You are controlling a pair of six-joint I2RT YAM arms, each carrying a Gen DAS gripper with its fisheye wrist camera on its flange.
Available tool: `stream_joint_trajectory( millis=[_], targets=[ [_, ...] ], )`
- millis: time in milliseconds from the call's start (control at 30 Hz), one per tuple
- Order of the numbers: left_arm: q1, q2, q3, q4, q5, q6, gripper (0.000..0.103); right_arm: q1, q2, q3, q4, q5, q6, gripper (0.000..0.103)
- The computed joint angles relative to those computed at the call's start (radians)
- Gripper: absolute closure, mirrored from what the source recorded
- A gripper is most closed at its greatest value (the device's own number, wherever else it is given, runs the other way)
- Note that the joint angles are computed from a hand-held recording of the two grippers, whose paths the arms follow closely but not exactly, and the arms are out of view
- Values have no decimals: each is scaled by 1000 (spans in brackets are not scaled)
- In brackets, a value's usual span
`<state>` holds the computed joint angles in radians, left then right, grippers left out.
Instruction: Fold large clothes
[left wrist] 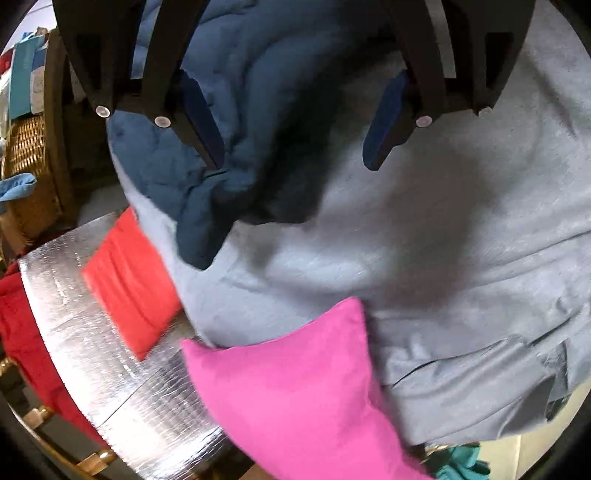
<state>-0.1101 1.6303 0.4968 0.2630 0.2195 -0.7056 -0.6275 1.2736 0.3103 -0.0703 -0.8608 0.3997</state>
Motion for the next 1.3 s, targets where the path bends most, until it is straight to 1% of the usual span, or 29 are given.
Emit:
stream_joint_trajectory(
  millis=[67, 133, 267, 300, 400, 567, 667, 700, 733, 833, 900, 933, 1000, 1100, 1133, 1167, 1233, 1267, 1300],
  targets=[
    [-2, -5, 10, -50, 2, 32, 25, 6, 39, 15, -25, -11, -31, 26],
    [-20, -6, 16, -81, -4, 51, 25, 27, 41, 23, -38, 7, -27, 26],
    [-54, -25, 12, -154, 7, 102, 25, 25, 59, 16, -56, 8, -52, 26],
    [-64, -24, 13, -167, 4, 111, 25, 13, 74, 5, -46, 4, -74, 26],
    [-73, -7, 15, -183, 14, 148, 25, -11, 61, 10, -92, -3, -115, 25],
    [-34, 25, -10, -120, 122, 190, 25, -55, 138, 30, -133, -18, -223, 23],
    [-15, 83, -14, -49, 191, 193, 25, -77, 232, 46, -124, -54, -276, 22],
    [-10, 117, -12, -12, 233, 193, 25, -79, 256, 48, -112, -62, -284, 22],
    [-7, 136, -10, 0, 254, 196, 23, -76, 289, 54, -97, -61, -293, 20],
    [-20, 168, -7, 32, 249, 205, 17, -57, 366, 58, -33, -55, -286, 19],
    [-18, 187, -7, 56, 263, 201, 15, -31, 443, 74, -2, -57, -286, 19],
    [-17, 197, -13, 76, 273, 194, 14, -5, 474, 75, 32, -47, -269, 18],
    [-15, 219, -9, 95, 294, 182, 13, 31, 517, 64, 110, -79, -236, 14],
    [-16, 240, -3, 113, 291, 171, 11, 85, 516, 32, 218, -119, -180, 7],
    [-20, 241, -7, 125, 288, 166, 11, 109, 511, 11, 281, -127, -144, 3],
    [-25, 249, -8, 142, 286, 158, 11, 137, 510, -11, 354, -115, -97, 3],
    [-21, 255, -29, 185, 292, 147, 11, 200, 508, -41, 463, -50, -18, 4],
    [-18, 260, -33, 199, 292, 141, 11, 219, 508, -64, 533, -22, 24, 6],
    [-15, 262, -41, 222, 293, 125, 14, 241, 494, -82, 573, 6, 61, 17]
  ],
)
